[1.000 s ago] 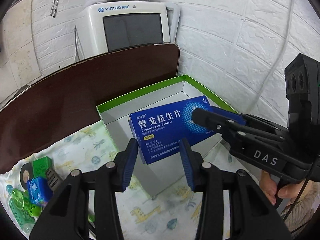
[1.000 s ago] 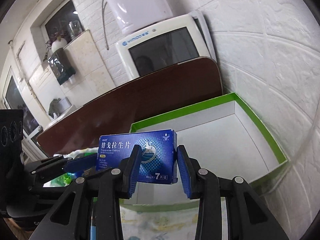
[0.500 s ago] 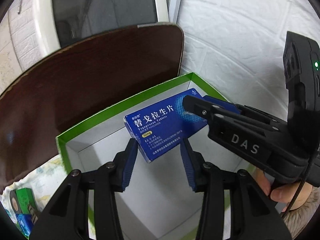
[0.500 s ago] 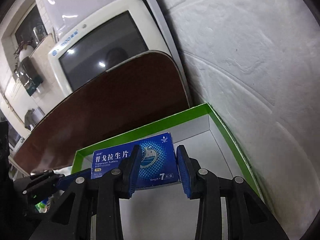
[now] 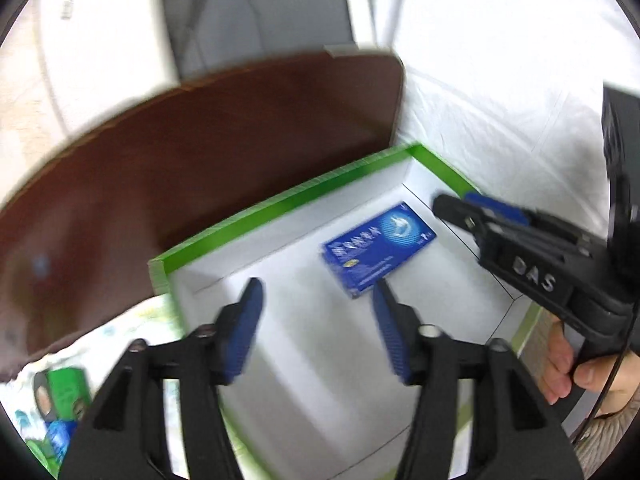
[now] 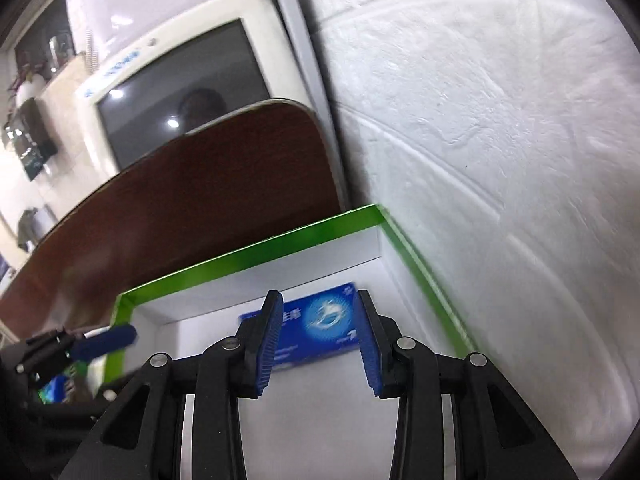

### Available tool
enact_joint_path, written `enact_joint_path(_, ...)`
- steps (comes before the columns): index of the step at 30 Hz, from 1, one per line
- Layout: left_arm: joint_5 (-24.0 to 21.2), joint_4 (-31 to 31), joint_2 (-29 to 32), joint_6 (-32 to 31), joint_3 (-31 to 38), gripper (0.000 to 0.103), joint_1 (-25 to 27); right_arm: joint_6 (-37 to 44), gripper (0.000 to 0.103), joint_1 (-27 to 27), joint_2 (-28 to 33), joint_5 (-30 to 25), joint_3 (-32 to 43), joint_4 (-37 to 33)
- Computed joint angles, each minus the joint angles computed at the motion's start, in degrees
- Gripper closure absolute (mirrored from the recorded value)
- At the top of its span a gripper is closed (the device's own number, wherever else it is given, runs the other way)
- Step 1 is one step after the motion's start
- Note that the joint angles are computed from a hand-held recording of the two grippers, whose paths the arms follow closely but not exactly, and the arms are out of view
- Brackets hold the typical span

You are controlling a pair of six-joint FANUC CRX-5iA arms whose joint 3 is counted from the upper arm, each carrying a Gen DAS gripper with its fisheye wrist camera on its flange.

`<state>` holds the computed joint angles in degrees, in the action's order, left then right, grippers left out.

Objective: Organize rigid objects
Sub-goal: 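Carry the blue medicine box into the green box and open the left gripper, then lower the left gripper onto the red-and-blue card box and close it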

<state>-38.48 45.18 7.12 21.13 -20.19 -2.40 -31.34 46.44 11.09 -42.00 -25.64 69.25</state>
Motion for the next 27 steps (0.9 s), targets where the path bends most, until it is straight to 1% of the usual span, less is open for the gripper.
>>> enact_joint_path(2, 1.9, 4.6, -3.5, -4.8, -4.1, 0.04, 2.2, -2.0, 0.065, 1.8, -1.0, 0.1, -1.1, 2.4)
enact_joint_path(4, 2.7, 8.1, -6.5, -8.5, -7.5, 0.04, 4.7, -4.2, 0.065, 2.5, -2.1, 1.8, -2.0, 6.1)
enact_joint_path(6, 1.8, 10.3, -8.8, -10.8, -9.8, 0.039, 8.2, -4.0, 0.064, 3.7, -2.3, 2.9, -1.6, 8.0)
enact_joint_path(7, 1.0, 11.0, -9.8, -11.6, -10.7, 0.039, 10.4, -3.0, 0.061, 4.7, -2.0, 3.6, -0.8, 8.4)
enact_joint_path(9, 1.8, 12.4, -11.3, -13.3, -12.4, 0.038, 13.6, -1.2, 0.055, 6.2, -1.4, 5.5, 0.3, 9.2)
enact_joint_path(11, 4.2, 14.9, -12.6, -15.5, -14.8, 0.035, 16.1, 1.0, 0.053, 6.9, 0.6, 9.0, 2.8, 10.6)
enact_joint_path(12, 4.4, 15.5, -12.9, -16.1, -15.5, 0.035, 17.6, 1.6, 0.053, 6.8, 1.0, 10.9, 3.3, 11.1)
enact_joint_path(15, 2.4, 17.3, -13.9, -19.0, -17.8, 0.035, 24.1, 5.2, 0.053, 8.1, 4.3, 16.5, 7.0, 8.9)
enact_joint_path(17, 2.0, 18.4, -13.7, -20.6, -19.2, 0.035, 26.7, 10.2, 0.053, 9.8, 6.6, 18.2, 10.2, 3.6)
enact_joint_path(18, -0.2, 18.2, -13.3, -21.5, -19.3, 0.035, 29.2, 11.2, 0.053, 10.5, 7.8, 18.9, 11.3, 2.2)
enact_joint_path(20, -3.6, 17.5, -12.3, -22.6, -19.7, 0.035, 33.0, 15.9, 0.053, 11.7, 10.6, 21.0, 14.6, -3.4)
enact_joint_path(21, -4.6, 17.2, -11.9, -23.1, -19.8, 0.035, 34.3, 17.9, 0.053, 12.6, 11.5, 21.0, 16.0, -6.8)
enact_joint_path(23, -6.9, 16.1, -10.4, -23.7, -19.3, 0.036, 36.7, 20.0, 0.053, 13.8, 13.6, 23.2, 18.2, -12.3)
enact_joint_path(24, -8.1, 15.7, -9.5, -24.0, -18.8, 0.037, 37.6, 23.5, 0.053, 14.8, 14.8, 23.6, 20.0, -17.6)
enact_joint_path(25, -9.5, 15.5, -8.5, -24.3, -18.5, 0.037, 38.2, 27.0, 0.053, 15.4, 15.8, 23.0, 21.8, -22.1)
enact_joint_path(26, -11.2, 15.1, -7.4, -24.5, -17.8, 0.041, 38.9, 30.5, 0.053, 16.2, 17.2, 21.4, 24.4, -26.4)
enact_joint_path(27, -12.2, 14.3, -6.5, -24.2, -17.1, 0.048, 39.0, 33.0, 0.053, 16.9, 18.4, 19.8, 26.4, -29.5)
